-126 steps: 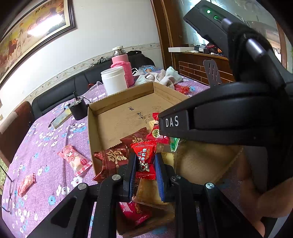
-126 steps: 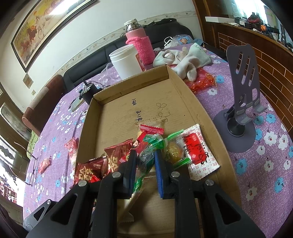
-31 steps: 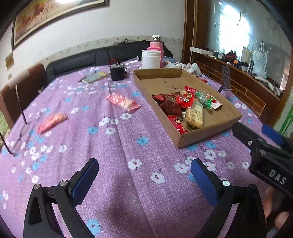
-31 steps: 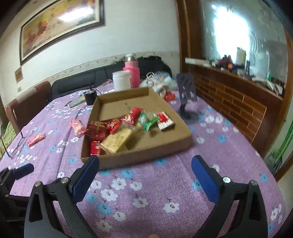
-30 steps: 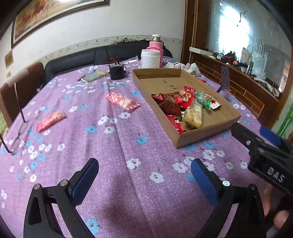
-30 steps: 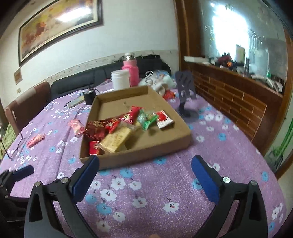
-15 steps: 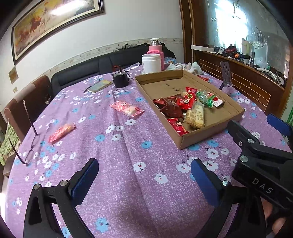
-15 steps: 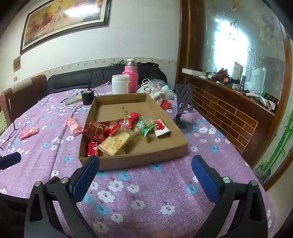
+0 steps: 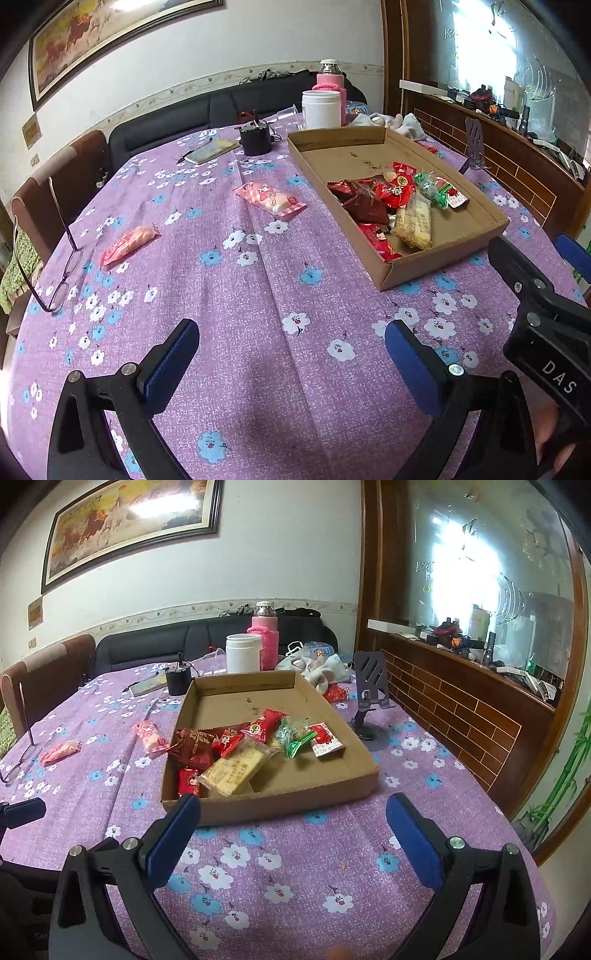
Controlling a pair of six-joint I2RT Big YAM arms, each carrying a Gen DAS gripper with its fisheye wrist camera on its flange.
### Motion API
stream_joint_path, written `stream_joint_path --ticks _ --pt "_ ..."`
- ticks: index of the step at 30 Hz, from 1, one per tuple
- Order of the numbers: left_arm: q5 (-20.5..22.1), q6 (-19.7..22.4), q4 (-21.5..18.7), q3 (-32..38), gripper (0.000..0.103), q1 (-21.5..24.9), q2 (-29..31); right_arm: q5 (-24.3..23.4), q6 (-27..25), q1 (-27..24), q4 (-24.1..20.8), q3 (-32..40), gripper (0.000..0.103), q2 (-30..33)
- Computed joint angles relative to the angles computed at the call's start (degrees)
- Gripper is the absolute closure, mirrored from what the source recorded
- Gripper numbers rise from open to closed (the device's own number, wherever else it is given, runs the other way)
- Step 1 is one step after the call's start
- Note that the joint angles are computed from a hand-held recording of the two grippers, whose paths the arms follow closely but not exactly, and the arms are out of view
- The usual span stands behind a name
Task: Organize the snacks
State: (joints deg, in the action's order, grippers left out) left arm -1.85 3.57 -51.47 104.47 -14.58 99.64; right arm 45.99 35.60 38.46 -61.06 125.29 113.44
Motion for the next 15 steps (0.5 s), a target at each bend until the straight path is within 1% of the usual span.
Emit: stream_joint_path --ticks 6,15 --pt "-0.3 0.1 -0.6 0.6 0.001 0.0 0.4 -0.1 -0.2 0.0 0.6 -0.6 0.003 -0.4" --pt "-1.2 0.2 -0.2 0.2 0.001 -0.2 0.2 -0.1 -0.1 0.0 0.7 -0.7 0.003 -0.5"
